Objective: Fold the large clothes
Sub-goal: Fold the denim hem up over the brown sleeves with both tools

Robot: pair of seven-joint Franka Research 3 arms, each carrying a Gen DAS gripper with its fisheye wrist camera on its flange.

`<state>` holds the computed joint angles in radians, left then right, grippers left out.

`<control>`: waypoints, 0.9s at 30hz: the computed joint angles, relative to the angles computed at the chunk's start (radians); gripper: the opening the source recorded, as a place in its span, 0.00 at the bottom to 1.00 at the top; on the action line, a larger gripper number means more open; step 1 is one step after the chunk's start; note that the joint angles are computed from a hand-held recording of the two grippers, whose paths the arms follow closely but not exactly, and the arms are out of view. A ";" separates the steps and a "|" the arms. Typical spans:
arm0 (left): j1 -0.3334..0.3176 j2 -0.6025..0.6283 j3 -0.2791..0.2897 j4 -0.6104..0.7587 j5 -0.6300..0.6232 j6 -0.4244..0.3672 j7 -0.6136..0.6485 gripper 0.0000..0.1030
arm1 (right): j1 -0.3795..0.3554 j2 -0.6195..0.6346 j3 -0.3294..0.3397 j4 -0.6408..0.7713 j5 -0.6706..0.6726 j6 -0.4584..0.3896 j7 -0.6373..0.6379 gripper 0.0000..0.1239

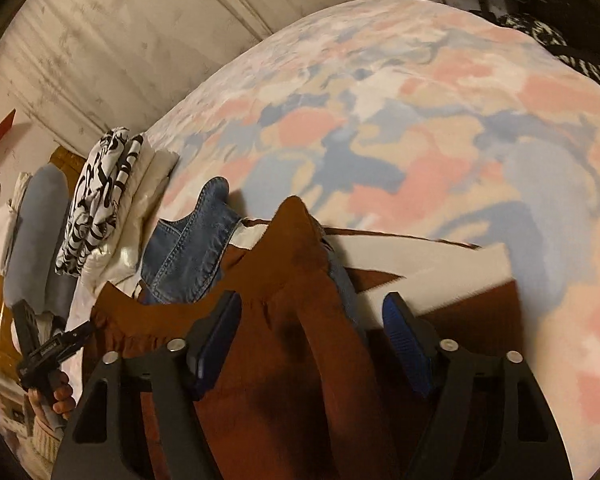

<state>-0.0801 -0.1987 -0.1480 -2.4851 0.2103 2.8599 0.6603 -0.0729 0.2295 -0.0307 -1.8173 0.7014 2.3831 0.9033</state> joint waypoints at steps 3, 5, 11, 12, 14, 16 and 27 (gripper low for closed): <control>0.016 0.041 -0.022 0.051 0.059 -0.026 -0.032 0.07 | 0.001 0.066 0.003 0.049 -0.025 -0.019 0.016 0.07; 0.054 0.024 -0.047 0.043 0.178 0.009 -0.138 0.06 | -0.056 0.084 0.035 0.081 0.127 -0.052 -0.072 0.03; 0.051 0.073 -0.007 0.017 0.173 0.065 -0.121 0.05 | -0.112 0.252 0.014 0.257 0.186 -0.172 0.009 0.02; 0.054 0.083 -0.006 0.013 0.178 0.079 -0.122 0.05 | -0.112 0.271 0.019 0.263 0.164 -0.167 0.015 0.02; 0.062 0.093 -0.003 -0.004 0.190 0.123 -0.136 0.06 | -0.129 0.280 0.040 0.263 0.179 -0.153 0.015 0.02; 0.063 0.088 -0.001 -0.013 0.191 0.139 -0.133 0.06 | -0.120 0.278 0.041 0.271 0.139 -0.152 0.032 0.06; 0.084 -0.157 -0.131 -0.034 0.399 -0.136 -0.252 0.07 | -0.029 -0.057 0.024 -0.054 0.058 0.128 -0.105 0.35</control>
